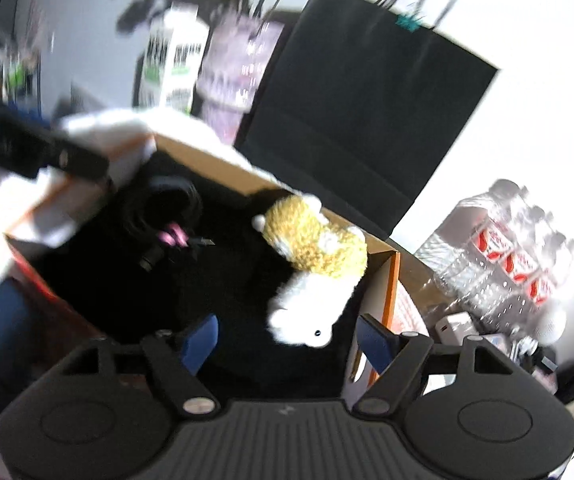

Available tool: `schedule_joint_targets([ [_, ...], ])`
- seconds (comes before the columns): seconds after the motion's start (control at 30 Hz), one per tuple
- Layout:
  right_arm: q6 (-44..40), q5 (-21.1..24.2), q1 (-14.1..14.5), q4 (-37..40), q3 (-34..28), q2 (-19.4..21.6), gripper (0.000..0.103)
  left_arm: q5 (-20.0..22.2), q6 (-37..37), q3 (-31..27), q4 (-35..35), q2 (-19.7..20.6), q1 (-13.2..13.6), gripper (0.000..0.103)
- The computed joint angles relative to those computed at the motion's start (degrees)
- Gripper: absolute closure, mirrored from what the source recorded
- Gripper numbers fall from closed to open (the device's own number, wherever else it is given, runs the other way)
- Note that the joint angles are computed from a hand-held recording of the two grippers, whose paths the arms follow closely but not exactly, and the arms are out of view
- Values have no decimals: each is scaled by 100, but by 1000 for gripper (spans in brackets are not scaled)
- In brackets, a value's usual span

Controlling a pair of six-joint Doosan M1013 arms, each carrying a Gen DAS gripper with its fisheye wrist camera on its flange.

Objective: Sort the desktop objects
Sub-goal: 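Open the right tool to drop the plush while the left tool releases the cable, then move both tools back out of the box toward the towel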

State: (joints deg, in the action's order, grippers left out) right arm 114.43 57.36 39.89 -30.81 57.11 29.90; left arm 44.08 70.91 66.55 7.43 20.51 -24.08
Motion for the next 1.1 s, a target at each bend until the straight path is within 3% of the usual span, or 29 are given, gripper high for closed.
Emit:
schedule_joint_targets([
  [0.13, 191, -110, 6, 144, -388, 0, 25, -172, -370, 452, 417, -367, -122, 0],
  [0.23, 901, -381, 135, 70, 16, -339, 17, -524, -575, 916, 414, -732, -157, 0],
  [0.47, 2495, -1380, 497, -822, 1290, -1114, 14, -1515, -785, 2123, 579, -1664, -323, 0],
  [0.57, 3465, -1571, 731, -1608, 1793, -1380, 14, -2013, -1483, 2660, 1464, -2064, -500, 0],
  [0.67, 4506, -1587, 993, -2358, 2254, -1609, 3, -2310, -2819, 3187, 2948, -2424, -752, 0],
  [0.73, 5057, -1472, 1178, -2774, 2513, -1715, 1, -2375, -3717, 3506, 4052, -2607, -939, 0],
  [0.8, 5531, -1338, 1338, -3014, 2728, -1786, 1, -2174, -4485, 3759, 4886, -2731, -1155, 0],
  [1.0, 6556, -523, 1771, -3554, 3092, -1712, 0, -1552, -5674, 4330, 5695, -2913, -1606, 0],
  [1.1, 6568, -326, 1892, -3553, 3161, -1620, 0, -1303, -5776, 4541, 5731, -2928, -1751, 0],
])
